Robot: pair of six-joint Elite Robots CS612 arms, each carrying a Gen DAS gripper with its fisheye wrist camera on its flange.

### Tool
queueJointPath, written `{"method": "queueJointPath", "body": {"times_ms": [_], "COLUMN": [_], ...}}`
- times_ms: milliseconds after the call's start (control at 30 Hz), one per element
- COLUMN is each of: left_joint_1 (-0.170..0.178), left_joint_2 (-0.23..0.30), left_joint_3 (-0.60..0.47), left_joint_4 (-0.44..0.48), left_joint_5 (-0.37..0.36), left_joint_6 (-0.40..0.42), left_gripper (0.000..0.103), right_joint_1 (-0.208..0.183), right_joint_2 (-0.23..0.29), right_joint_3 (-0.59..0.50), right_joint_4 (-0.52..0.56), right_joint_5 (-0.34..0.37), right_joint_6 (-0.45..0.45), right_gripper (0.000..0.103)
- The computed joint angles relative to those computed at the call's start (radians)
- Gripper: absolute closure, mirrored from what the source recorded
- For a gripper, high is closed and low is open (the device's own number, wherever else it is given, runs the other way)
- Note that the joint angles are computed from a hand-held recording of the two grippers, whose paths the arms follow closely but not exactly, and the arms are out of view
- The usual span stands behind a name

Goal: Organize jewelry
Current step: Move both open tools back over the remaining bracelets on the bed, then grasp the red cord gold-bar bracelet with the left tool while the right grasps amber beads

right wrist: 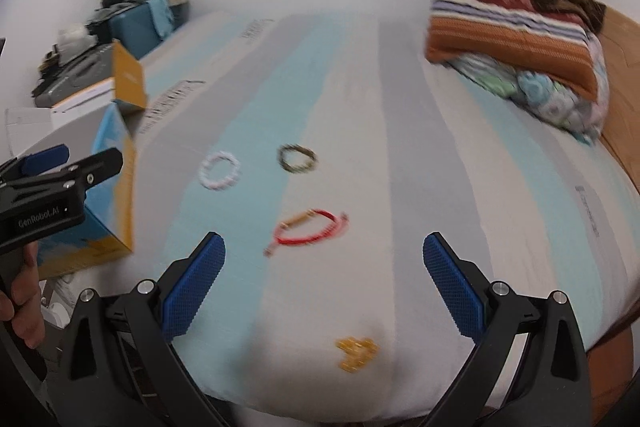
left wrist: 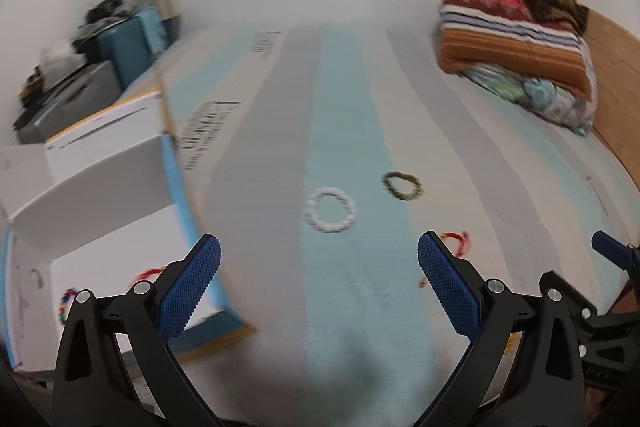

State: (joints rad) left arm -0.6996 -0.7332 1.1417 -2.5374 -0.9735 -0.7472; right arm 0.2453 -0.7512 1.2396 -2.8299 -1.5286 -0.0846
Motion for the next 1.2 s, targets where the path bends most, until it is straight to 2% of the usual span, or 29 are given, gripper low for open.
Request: {"method": "queueJointPath", "body": {"times_ms": [333, 700, 933, 1200], "left_joint_1": [0.014, 0.023, 0.031, 0.038], "left_joint_2": [0.155, 0.279, 0.325, 0.367], "left_joint_3": [-0.215, -0.396, -0.458, -0.52], "left_joint_4": [0.085, 0.174, 0.203, 0.244], "left_joint_5": [-0.112, -0.197, -0.231, -0.254], "left_joint_6": [0.053, 0.105, 0.112, 0.122], "left_gripper": [0.006, 0.006, 0.007, 0.015], "right_joint_1": [-0.03, -0.038, -0.041, -0.038], "right_joint_2": [0.02, 0.048, 0.064, 0.075], "right_joint_3": [0.039, 0.044, 0.028, 0.019], "right_joint_4": [0.033, 0.084, 0.136, 0.159], "right_joint_5": [-0.035, -0.04, -0.021, -0.011], "right_joint_6": [0.015, 0.019, 0.021, -0.014], "right_gripper": [0.008, 0.008, 0.008, 0.01]}}
